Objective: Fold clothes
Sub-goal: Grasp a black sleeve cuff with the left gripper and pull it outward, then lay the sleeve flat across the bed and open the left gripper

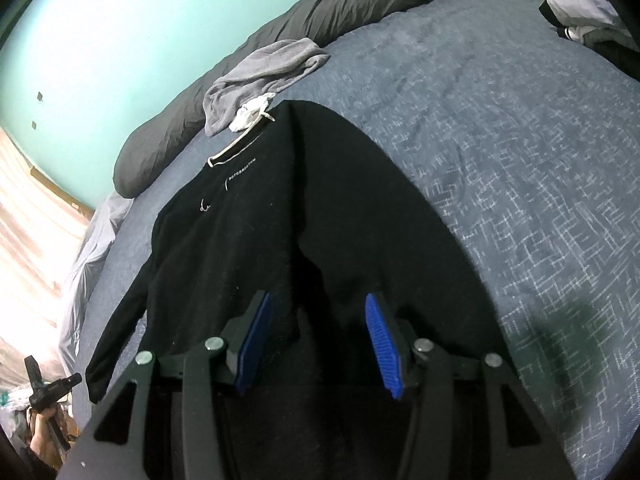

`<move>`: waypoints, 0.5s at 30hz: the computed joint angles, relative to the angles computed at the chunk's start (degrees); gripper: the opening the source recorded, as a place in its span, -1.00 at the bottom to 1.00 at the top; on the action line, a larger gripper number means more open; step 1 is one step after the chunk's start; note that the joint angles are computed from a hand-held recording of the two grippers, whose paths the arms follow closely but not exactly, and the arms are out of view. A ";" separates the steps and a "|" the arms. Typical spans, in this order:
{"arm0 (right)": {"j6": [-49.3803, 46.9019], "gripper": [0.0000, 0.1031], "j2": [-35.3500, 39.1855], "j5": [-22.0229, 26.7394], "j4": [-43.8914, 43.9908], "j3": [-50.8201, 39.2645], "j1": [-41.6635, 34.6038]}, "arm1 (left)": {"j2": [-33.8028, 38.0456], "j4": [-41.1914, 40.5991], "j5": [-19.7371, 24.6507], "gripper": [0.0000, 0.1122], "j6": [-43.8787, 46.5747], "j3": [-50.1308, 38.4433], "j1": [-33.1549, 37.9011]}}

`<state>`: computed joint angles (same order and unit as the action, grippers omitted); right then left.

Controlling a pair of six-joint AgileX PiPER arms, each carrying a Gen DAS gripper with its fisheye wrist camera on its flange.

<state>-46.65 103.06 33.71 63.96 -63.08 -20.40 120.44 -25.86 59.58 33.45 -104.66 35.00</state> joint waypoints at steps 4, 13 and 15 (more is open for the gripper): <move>0.03 -0.03 0.19 0.13 0.12 -0.09 -0.09 | 2.18 2.38 1.81 -0.48 -0.62 -1.15 -2.40; -0.42 -0.03 0.85 0.26 0.79 -0.20 -0.76 | -4.67 6.74 -1.04 -0.48 11.35 13.16 -8.70; -0.39 -0.03 0.98 0.54 0.93 -0.23 -0.76 | -4.77 6.04 -2.88 -0.48 10.37 13.34 -7.97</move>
<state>-47.05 104.04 34.24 64.89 -63.31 -21.16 115.67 -19.82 56.71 43.82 -91.32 27.02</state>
